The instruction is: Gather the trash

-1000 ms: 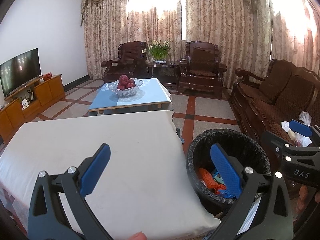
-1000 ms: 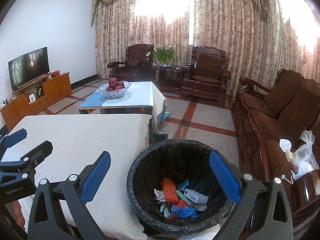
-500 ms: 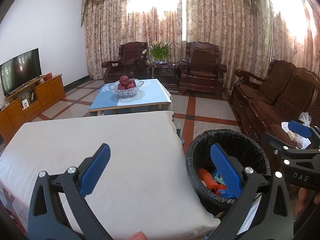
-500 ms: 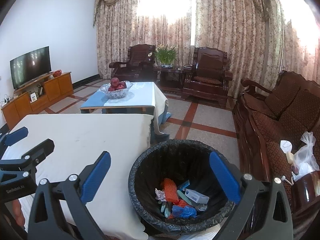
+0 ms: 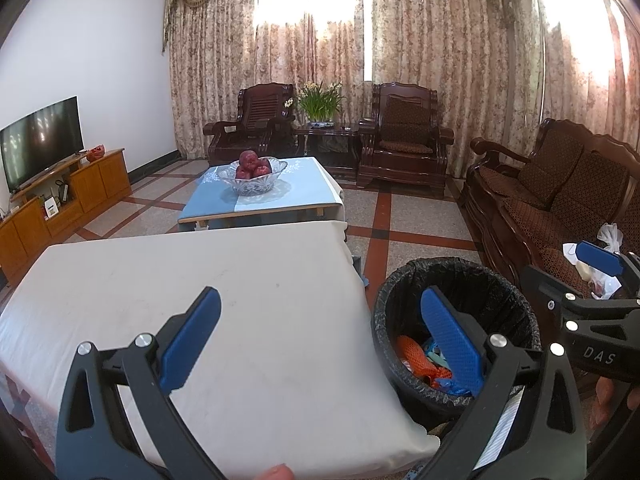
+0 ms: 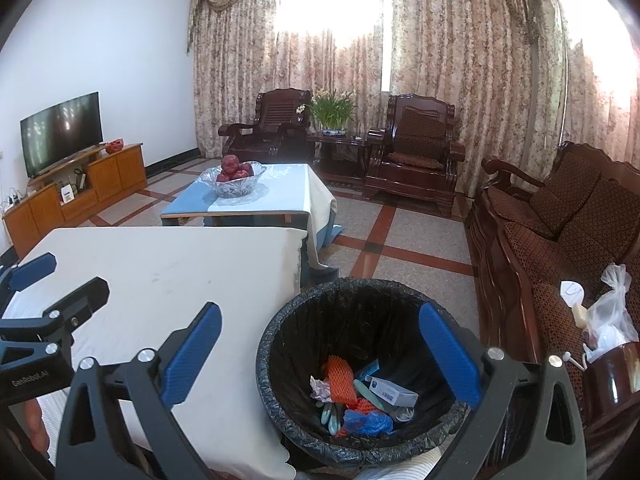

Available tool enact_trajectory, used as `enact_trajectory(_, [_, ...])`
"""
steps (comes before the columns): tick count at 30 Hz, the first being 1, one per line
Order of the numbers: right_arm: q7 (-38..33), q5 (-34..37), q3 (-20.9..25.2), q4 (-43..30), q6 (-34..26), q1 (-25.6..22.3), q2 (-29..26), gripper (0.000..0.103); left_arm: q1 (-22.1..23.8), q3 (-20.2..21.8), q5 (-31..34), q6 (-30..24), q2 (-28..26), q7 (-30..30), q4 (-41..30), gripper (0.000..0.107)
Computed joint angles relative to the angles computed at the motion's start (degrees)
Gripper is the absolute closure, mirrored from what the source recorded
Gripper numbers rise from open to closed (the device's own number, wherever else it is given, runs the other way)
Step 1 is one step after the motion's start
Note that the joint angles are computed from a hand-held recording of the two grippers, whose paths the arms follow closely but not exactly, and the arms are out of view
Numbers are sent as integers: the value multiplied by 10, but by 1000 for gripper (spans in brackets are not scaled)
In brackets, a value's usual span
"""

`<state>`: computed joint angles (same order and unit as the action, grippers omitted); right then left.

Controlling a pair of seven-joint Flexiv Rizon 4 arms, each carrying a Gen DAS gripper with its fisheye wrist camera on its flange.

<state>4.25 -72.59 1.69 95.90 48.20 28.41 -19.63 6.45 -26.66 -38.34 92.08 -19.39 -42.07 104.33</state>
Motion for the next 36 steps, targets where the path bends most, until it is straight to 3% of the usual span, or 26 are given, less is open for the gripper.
enact_trajectory(36, [1,0,-2,0,5,3,-7,6,-10,17,-14,-10,-1,13,-5,9])
